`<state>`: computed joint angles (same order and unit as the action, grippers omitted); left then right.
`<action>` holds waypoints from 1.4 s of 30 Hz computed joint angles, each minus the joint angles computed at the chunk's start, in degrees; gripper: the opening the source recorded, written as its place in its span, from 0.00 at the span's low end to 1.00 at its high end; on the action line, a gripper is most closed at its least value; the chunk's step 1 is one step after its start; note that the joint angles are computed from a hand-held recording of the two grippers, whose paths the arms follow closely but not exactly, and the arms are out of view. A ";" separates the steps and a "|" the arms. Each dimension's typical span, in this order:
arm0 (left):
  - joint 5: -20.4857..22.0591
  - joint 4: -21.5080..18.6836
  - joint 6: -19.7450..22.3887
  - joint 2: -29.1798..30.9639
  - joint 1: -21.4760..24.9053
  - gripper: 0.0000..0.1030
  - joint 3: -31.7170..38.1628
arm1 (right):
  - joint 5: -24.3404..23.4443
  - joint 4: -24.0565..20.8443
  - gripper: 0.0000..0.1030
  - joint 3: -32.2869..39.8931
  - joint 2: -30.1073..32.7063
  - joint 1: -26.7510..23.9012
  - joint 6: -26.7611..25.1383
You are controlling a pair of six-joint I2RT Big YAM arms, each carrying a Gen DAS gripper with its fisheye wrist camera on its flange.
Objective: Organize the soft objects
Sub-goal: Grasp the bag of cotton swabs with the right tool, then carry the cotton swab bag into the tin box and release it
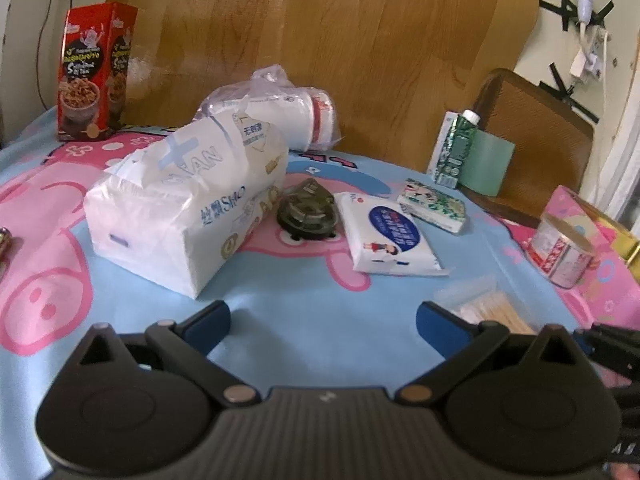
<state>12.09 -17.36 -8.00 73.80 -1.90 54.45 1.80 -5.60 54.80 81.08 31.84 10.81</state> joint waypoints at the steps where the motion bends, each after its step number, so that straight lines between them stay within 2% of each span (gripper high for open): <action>1: 0.82 -0.19 -0.14 -0.20 0.15 0.99 -0.09 | 0.74 0.00 0.56 -0.93 -0.98 0.51 -0.14; 4: 6.06 -1.70 -2.18 -1.78 0.49 0.98 -0.92 | 1.67 0.41 0.56 -4.56 -4.61 1.33 -0.25; 6: 15.54 -4.69 -3.89 -2.32 0.83 0.93 -0.62 | 1.73 0.66 0.56 -7.14 -7.26 1.37 1.21; 7: 19.97 -6.48 -3.79 -2.42 0.38 0.90 -0.26 | 1.55 0.94 0.56 -8.34 -8.30 1.31 2.18; 8: 22.27 -8.39 -2.62 -2.38 -0.55 0.89 0.29 | 1.65 1.47 0.56 -9.71 -9.44 1.37 3.04; 9: 22.80 -10.56 -1.00 -2.28 -2.07 0.86 0.97 | 1.90 2.45 0.56 -11.27 -10.63 1.46 3.80; 10: 22.38 -12.92 0.58 -1.80 -3.91 0.82 1.93 | 2.07 3.56 0.56 -12.74 -11.71 1.52 4.68; 11: 22.08 -14.20 1.41 -1.31 -5.49 0.82 2.58 | 2.35 4.52 0.56 -13.65 -12.27 1.71 5.70; 12: 21.44 -14.10 1.94 -1.16 -7.32 0.78 2.83 | 2.51 5.46 0.56 -14.61 -12.94 1.75 6.67; 13: 21.96 -15.44 2.90 -0.34 -8.73 0.70 3.83 | 2.94 6.23 0.56 -15.21 -13.36 1.87 7.41; 14: 21.41 -16.51 3.32 0.38 -10.30 0.70 4.88 | 3.84 7.04 0.55 -15.93 -13.94 1.93 7.89; 16: 18.29 -16.23 4.28 0.74 -13.61 0.70 6.20 | 7.84 7.94 0.55 -16.87 -15.22 2.40 7.14; 22: 18.24 -12.17 4.08 2.91 -21.30 0.70 13.02 | 18.50 14.42 0.54 -21.65 -23.12 -0.20 2.93; 24: 16.46 -11.21 4.11 4.37 -24.79 0.72 15.56 | 21.67 16.26 0.54 -22.55 -25.01 -1.97 0.61; 29: 11.46 -7.85 5.53 11.19 -31.55 0.75 22.13 | 22.63 17.74 0.54 -23.40 -26.11 -9.86 -0.93; 32: 4.78 -4.80 5.02 14.63 -34.51 0.84 24.41 | 22.63 19.83 0.56 -22.45 -22.41 -14.54 -0.02; 33: 2.49 -4.23 4.69 15.44 -35.19 0.86 24.91 | 22.92 19.98 0.56 -21.44 -20.51 -16.25 1.11; 36: -1.68 -3.08 3.16 17.30 -36.02 0.89 26.15 | 25.09 17.70 0.70 -19.65 -17.90 -19.86 5.00; 38: -0.47 -2.21 2.05 16.23 -35.18 0.92 25.01 | 26.36 18.63 0.78 -20.26 -17.73 -20.51 6.51; 42: -1.29 2.57 2.46 12.93 -33.85 0.96 20.61 | 30.16 21.93 0.84 -23.22 -19.91 -18.26 5.61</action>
